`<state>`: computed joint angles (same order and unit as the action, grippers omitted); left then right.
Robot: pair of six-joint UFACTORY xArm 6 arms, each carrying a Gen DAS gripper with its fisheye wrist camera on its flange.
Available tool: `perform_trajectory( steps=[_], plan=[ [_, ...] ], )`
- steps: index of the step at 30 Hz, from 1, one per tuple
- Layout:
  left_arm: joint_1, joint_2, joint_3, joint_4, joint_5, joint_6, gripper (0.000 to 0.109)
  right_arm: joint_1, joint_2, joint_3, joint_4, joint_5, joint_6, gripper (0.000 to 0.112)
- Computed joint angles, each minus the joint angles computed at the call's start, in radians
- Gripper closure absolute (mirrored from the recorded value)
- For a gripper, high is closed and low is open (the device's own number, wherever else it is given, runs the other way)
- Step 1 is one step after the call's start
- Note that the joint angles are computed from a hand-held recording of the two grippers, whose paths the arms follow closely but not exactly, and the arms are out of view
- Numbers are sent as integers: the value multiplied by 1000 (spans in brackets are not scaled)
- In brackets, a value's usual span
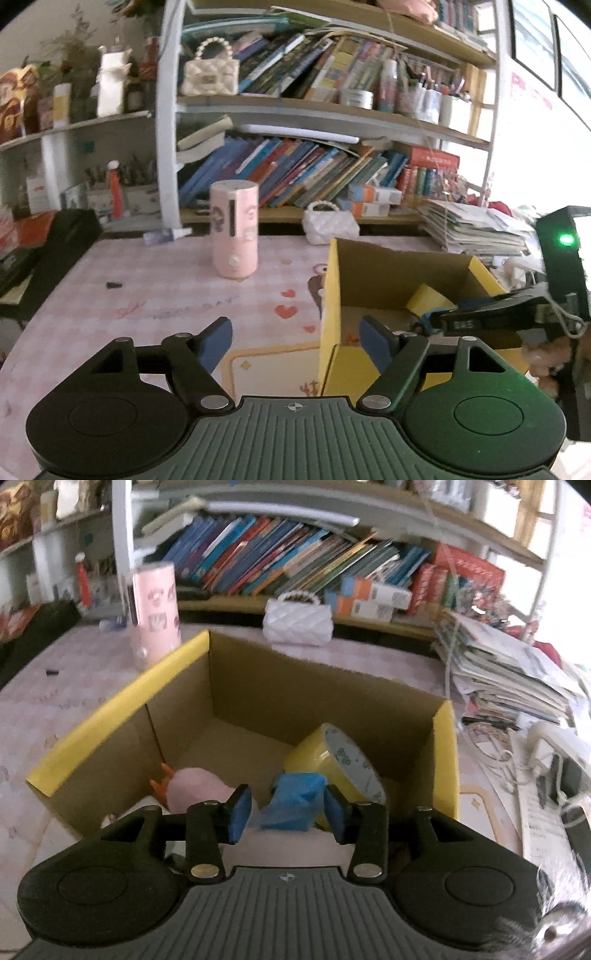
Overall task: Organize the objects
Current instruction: 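Withdraw both open tools from the yellow box back over the table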
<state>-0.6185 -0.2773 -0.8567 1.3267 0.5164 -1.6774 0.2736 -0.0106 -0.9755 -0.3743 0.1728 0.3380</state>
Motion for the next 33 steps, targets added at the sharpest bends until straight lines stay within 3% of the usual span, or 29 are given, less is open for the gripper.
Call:
perform_trajectory(
  steps=[9, 11, 17, 26, 33],
  plan=[
    [11, -131, 116, -28, -12, 34, 22, 46, -203, 139, -422, 37, 562, 69],
    [10, -163, 145, -55, -10, 55, 20, 75, -256, 169, -515, 70, 700, 59],
    [-26, -268, 231, -121, 61, 108, 13, 208, -398, 254, -655, 204, 979, 47],
    [-86, -400, 329, -208, 168, 197, 9, 450, -484, 317, -776, 428, 1150, 33],
    [-117, -463, 371, -266, 223, 241, 9, 554, -495, 327, -776, 524, 1201, 19]
  ],
)
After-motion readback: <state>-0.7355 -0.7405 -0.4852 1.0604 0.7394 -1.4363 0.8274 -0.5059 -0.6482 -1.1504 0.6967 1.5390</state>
